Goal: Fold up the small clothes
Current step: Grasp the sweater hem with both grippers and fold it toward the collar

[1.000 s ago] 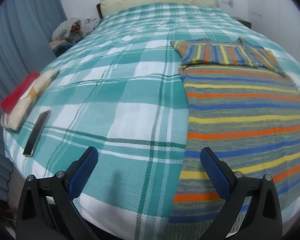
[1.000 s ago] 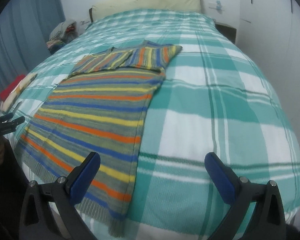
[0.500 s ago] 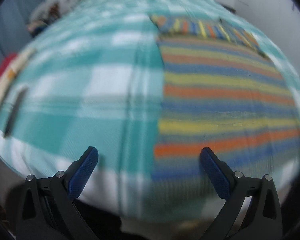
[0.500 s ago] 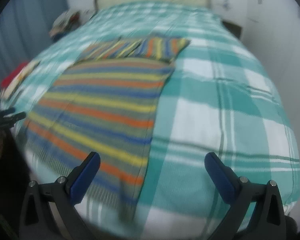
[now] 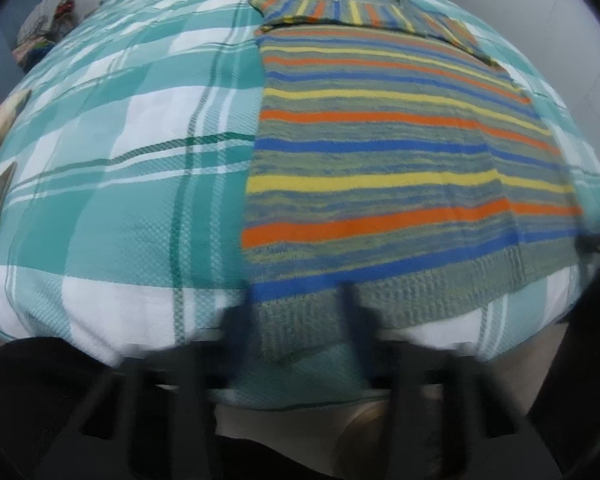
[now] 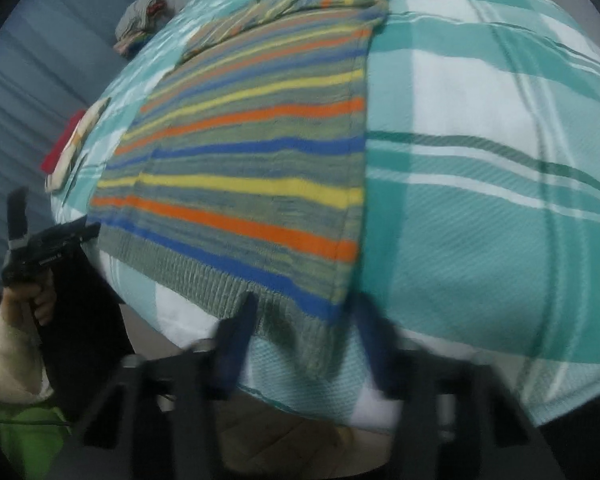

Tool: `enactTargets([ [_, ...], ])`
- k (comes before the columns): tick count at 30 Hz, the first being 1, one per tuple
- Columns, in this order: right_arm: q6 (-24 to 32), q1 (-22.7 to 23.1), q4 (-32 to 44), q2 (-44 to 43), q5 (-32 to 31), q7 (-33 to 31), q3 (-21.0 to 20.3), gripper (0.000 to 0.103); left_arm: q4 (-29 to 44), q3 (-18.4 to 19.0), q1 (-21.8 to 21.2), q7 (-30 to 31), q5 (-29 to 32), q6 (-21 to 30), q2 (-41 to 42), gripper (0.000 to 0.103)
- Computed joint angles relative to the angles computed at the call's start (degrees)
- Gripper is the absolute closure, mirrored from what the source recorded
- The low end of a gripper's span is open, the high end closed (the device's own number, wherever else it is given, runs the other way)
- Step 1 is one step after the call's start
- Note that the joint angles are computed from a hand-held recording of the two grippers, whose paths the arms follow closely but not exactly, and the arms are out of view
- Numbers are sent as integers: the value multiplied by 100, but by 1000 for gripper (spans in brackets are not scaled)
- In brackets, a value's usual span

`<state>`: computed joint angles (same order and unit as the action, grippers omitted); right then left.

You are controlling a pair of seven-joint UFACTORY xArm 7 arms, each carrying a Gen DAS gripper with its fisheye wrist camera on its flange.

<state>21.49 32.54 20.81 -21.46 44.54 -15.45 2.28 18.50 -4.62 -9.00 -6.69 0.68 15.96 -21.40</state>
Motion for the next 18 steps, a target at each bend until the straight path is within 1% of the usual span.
enactTargets([
  [1, 83, 52, 23, -3, 102, -83, -80, 97, 3, 256, -232, 216, -272, 70, -41, 98],
  [2, 125, 30, 20, -52, 120, -89, -87, 97, 6, 395, -338, 348, -456, 129, -102, 99],
  [4, 144, -34, -31, -273, 125, -68, -106, 97, 46, 891, -709, 870, -1082, 248, -246, 99],
  [6, 72, 38, -15, -500, 416, -232, -301, 97, 224, 1457, -1087, 1524, -1857, 369, -307, 99],
  [7, -2, 61, 51, -559, 556, -333, -406, 97, 311, 1585, -1184, 1737, -2134, 379, -283, 99],
  [8, -55, 80, 127, -546, 663, -427, -484, 97, 525, 1882, -1396, 2097, -2573, 420, -196, 99],
  [10, -141, 144, 431, -358, 1005, -748, -722, 97, 904, 2100, -1560, 2495, -3117, 438, 50, 99],
  [11, -205, 150, 666, -156, 1235, -959, -825, 97, 1171, 2207, -1658, 2738, -3410, 365, 256, 99],
  [13, -374, 55, 1140, 286, 1500, -1286, -864, 97, 1637, 2258, -1727, 3091, -3801, 218, 663, 99],
  [15, -431, -18, 1708, 817, 1853, -1681, -936, 97, 2386, 2391, -1812, 3553, -4356, 357, 1282, 99],
  [16, -377, -96, 1989, 1066, 2003, -1841, -983, 97, 2715, 2388, -1786, 3674, -4549, 442, 1560, 99],
  [18, -330, -281, 2626, 1660, 2120, -1962, -976, 97, 3434, 2328, -1660, 3808, -4864, 619, 2160, 99],
])
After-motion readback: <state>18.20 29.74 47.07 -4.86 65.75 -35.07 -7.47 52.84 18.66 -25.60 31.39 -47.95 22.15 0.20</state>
